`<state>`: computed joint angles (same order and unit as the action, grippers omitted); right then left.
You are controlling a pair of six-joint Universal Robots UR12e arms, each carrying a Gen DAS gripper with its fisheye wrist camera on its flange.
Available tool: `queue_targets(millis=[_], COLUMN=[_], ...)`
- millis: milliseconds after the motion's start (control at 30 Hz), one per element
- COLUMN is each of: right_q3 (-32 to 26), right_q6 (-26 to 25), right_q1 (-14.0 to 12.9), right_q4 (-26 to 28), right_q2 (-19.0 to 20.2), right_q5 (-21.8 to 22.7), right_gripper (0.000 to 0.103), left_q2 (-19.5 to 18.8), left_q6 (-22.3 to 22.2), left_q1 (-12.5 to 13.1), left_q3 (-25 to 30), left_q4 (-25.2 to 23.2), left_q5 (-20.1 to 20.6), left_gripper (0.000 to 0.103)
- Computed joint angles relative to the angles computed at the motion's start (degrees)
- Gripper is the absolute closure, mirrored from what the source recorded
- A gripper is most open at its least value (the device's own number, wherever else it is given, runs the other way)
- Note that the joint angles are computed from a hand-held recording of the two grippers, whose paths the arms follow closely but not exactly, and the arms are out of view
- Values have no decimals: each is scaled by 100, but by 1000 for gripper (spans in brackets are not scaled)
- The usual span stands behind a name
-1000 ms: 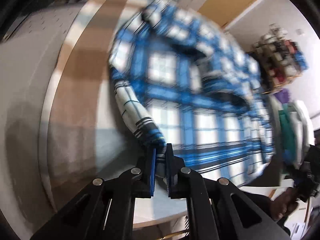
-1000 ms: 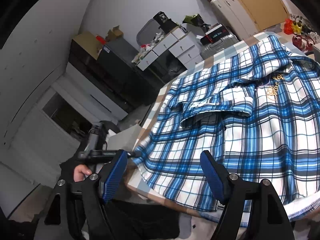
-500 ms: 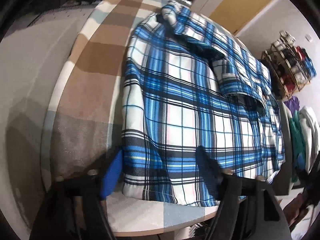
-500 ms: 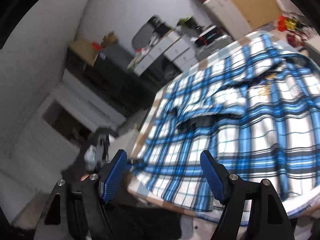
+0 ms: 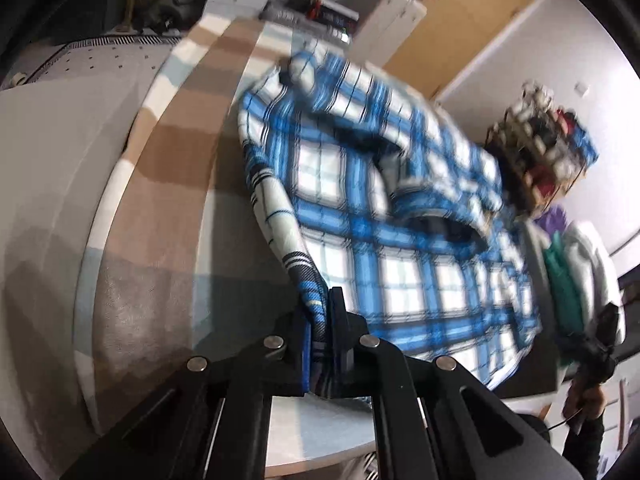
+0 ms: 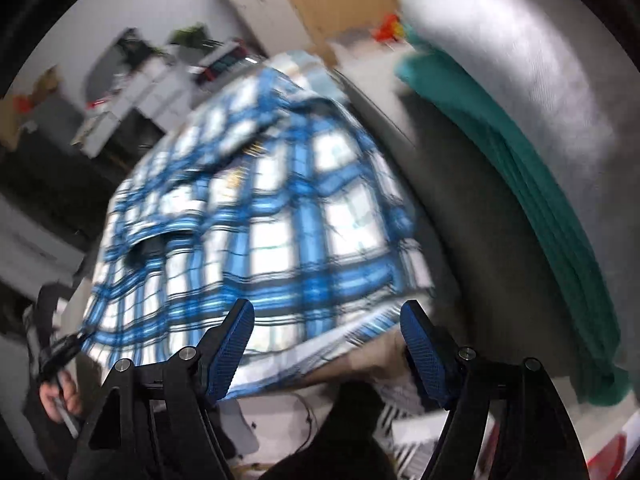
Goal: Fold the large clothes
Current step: 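Grasp the shirt side edge with the left gripper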
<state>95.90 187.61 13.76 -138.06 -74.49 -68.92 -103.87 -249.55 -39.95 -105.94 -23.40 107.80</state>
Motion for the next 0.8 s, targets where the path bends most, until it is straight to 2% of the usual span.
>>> queue_targets(millis=[67, 133, 233, 333, 533, 633, 700, 733, 767, 800], right_q3=[-144, -308, -469, -519, -644, -698, -666, -630, -594, -567], right_q6=[115, 43, -44, 3, -426, -783, -887, -908, -916, -880], right_q1=[28, 131, 229, 279, 437, 509, 539, 525, 463, 442], right_q4=[153, 275, 501, 544, 555, 693, 643, 599, 608, 610], right_q2=[70, 175, 327, 420, 550, 593, 586, 561, 522, 487], right_q5=[-153, -606, -1040, -1343, -2146, -2277, -2342, -2268, -1981, -1896], right_gripper=[27, 27, 28, 28, 28, 27, 29, 43, 62, 66], left_q2=[-81, -149, -201, -133, -34, -26, -35, -39, -45, -47], left_q6=[176, 315, 352, 249, -107, -138, -115, -97, -95, -88], left_q1=[-36, -44, -22, 33, 96, 86, 72, 73, 61, 63], left_q3=[159, 273, 363, 244, 82, 91, 134, 148, 177, 191], left_q4=[-175, -340, -553, -509, -488, -577, -721, -773, -868, -921], left_q5=[122, 106, 45, -156, -303, -293, -269, -265, -240, -254], left_gripper=[100, 100, 100, 100, 100, 100, 100, 100, 100, 100])
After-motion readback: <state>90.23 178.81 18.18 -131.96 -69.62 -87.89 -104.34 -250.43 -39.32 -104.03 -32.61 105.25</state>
